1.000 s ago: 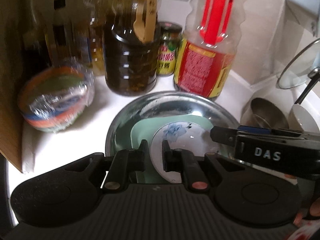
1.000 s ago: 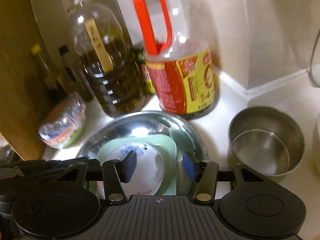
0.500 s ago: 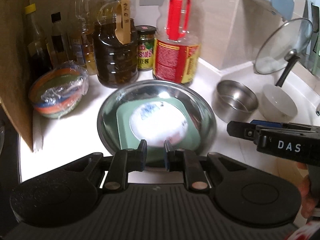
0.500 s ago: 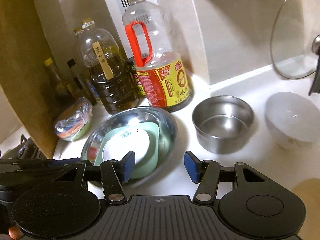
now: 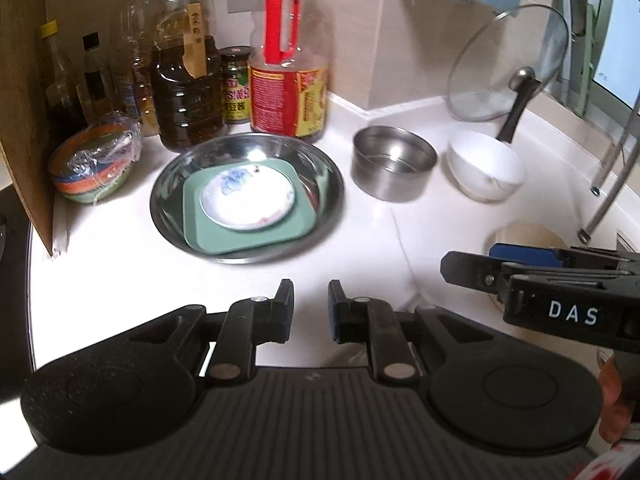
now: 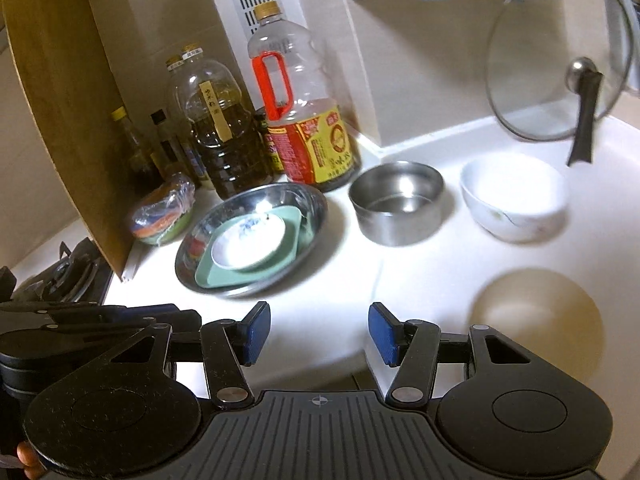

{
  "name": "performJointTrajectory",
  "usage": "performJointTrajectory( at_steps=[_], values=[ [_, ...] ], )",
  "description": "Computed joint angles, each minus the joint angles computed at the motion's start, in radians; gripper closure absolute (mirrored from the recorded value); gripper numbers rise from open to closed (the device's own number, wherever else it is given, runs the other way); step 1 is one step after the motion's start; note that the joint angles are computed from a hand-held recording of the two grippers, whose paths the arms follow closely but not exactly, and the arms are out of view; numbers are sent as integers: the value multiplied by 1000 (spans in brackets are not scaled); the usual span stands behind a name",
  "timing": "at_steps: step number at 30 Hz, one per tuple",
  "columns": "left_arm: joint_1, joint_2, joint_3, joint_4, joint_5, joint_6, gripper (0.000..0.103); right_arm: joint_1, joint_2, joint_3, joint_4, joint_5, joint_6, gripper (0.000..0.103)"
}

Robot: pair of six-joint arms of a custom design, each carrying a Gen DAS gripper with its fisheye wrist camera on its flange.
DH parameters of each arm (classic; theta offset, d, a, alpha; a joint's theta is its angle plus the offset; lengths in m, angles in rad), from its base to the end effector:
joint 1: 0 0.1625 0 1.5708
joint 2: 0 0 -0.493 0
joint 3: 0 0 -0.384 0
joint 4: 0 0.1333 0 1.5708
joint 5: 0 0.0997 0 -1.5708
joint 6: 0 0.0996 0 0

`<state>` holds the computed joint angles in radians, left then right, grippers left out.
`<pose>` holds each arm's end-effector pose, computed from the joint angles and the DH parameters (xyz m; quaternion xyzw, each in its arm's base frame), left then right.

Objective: Organize plates and bowls
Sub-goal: 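Open the left tool and withdraw from the saucer, then move the left tool toward the stack of cream bowls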

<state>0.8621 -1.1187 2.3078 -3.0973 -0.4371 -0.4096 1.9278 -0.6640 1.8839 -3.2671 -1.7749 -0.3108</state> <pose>-0.1339 -0.4996 0.2428 0.0348 0.8358 -0.4009 0.3736 0.3344 -0.5728 0.0648 0.2941 -0.9212 0.2370 0.0936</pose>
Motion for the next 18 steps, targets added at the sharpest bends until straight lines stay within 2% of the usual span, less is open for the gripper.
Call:
performJointTrajectory(
  at_steps=[7, 18],
  values=[
    [-60, 8, 33, 87, -2, -127, 87, -8, -68, 98, -38, -37, 12, 48],
    [-132, 67, 49, 113, -39, -201, 87, -30, -171, 233, -121, -109, 29, 48]
  ],
)
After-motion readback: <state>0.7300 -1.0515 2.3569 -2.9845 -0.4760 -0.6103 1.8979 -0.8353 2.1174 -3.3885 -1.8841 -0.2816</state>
